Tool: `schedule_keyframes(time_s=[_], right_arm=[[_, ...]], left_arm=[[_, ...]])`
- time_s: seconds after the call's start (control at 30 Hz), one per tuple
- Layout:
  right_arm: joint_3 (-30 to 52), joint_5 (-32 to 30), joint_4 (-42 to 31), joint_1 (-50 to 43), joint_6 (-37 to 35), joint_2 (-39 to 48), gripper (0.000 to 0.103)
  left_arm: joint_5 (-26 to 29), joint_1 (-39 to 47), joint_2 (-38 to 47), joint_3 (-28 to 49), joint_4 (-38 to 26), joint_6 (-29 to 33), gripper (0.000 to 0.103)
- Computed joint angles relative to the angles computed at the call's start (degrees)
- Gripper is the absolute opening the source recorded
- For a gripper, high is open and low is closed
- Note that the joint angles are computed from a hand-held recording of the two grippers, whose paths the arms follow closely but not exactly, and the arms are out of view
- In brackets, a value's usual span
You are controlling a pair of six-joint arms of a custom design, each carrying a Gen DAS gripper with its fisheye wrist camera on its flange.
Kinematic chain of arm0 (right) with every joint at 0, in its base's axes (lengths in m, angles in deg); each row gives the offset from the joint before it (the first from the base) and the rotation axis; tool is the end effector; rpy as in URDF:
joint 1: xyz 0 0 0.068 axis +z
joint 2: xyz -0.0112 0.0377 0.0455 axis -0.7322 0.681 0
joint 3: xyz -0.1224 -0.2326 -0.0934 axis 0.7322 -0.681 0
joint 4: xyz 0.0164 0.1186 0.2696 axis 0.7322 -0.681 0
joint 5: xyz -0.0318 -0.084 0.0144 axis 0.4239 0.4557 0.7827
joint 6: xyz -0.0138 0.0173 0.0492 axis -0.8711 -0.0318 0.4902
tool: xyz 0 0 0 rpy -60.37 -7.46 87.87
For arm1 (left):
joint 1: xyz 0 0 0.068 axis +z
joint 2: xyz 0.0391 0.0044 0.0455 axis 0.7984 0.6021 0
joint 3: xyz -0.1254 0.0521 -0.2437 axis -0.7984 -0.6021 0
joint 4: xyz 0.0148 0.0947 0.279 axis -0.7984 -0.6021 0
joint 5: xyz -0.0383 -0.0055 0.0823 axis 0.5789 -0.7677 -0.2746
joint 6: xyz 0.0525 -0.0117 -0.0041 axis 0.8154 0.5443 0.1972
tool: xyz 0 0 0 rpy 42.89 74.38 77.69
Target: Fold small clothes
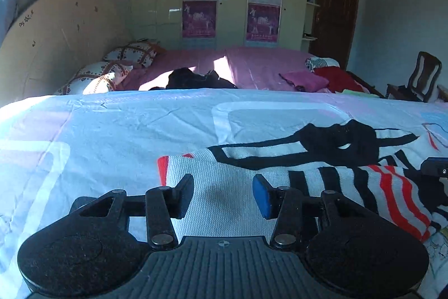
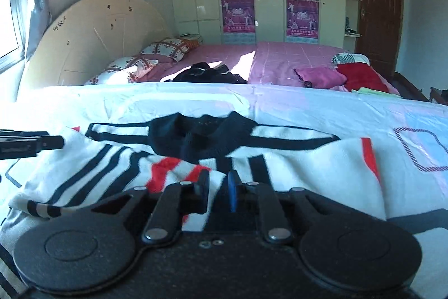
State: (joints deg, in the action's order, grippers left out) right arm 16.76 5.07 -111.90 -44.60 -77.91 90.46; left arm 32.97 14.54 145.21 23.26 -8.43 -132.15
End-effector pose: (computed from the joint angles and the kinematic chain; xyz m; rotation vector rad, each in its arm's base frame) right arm 0.2884 0.0317 0.2772 -0.7528 2.1062 0.4825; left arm 0.2540 -0.1693 0.2070 -0.4504 2.1591 0.2136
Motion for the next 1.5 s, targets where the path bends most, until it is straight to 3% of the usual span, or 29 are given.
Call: schedule_keyframes(time_s=[0.1,0.17,0.23,0.33,0.43,0.5,0.53,0.6,0.73,0.8,0.87,0.93,1.03,1.13,1.2,1.27,1.3,1.4,1.5], right_arm=[[0.49,3.02,2.34,4.21,0.78,3.30,0.013],[1.95,9.66,2.10,6.72,0.16,7.54,0.012],[2.06,8.32,3.14,5.96,0.00,8.21,0.012],[1.56,5.90,4.08,4.57,1.23,5.18,0.020],[1.55,1.90,3.68,5.03,1.32,5.04,0.019],[1.49,4.14,2.88,7.90,-1.30,6.17,0.016],[1.98,8.51,1.72,10.09,-2.60,7.68,0.016],[0.80,9.91,3.22,10.84,-2.69,6.84,0.016],[-0.36,7.42,2.58,5.88,-1.41,2.96,0.018],[0.24,9.15,0.37,3.33,-3.11,4.70,0.017],[1.00,6.89,-1.53,0.69,-3.90,4.54,0.017],[0.50,5.96,-2.23,-0.66,-5.20,1.30,0.020],[-0.01,4.16,-2.84,-2.27,-7.13,-0.46,0.021],[-0.31,8.30,-0.63,-1.23,-4.37,1.23,0.019],[-0.86,10.73,0.60,-0.73,-2.52,2.87,0.016],[-1.13,12.73,0.19,0.29,-2.46,1.75,0.016],[-0.93,12.67,-0.90,0.17,-2.57,0.71,0.017],[-2.51,7.39,-2.40,-3.32,-4.25,-4.08,0.019],[-2.94,8.16,-5.61,-3.85,-8.47,-4.66,0.019]], left_arm=[[7.32,6.23,3.62,-0.33,4.95,5.52,0.046],[7.41,7.44,3.73,-1.78,8.00,6.52,0.062],[8.78,8.02,2.96,-1.46,6.97,6.79,0.062],[4.54,4.43,0.46,-1.17,4.17,6.70,0.062],[5.43,2.74,1.89,-0.90,4.66,6.37,0.062],[4.42,1.83,5.70,0.58,4.00,6.35,0.062],[3.47,1.64,6.00,0.30,4.75,6.30,0.064],[4.71,2.13,4.38,0.14,3.49,4.56,0.064],[2.75,0.15,0.28,-2.45,-0.05,2.59,0.064],[3.20,-0.17,-1.56,-5.29,1.08,1.74,0.072],[3.62,-0.36,-4.21,-6.01,-1.11,-1.93,0.073],[-0.62,-2.56,-6.05,-6.66,-2.06,-2.22,0.073],[-2.52,-2.03,-7.77,-8.00,-0.62,-0.67,0.073],[-0.55,3.70,-5.83,-6.76,1.53,2.11,0.073],[3.70,8.31,-1.60,-4.08,-0.82,1.43,0.073],[7.16,11.46,-1.83,-6.49,3.38,0.33,0.073],[7.95,11.82,-2.40,-6.25,2.51,0.09,0.073],[3.86,6.31,-8.39,-8.35,0.11,-0.72,0.073],[1.44,-2.06,-10.69,-8.54,-5.72,-4.96,0.073]])
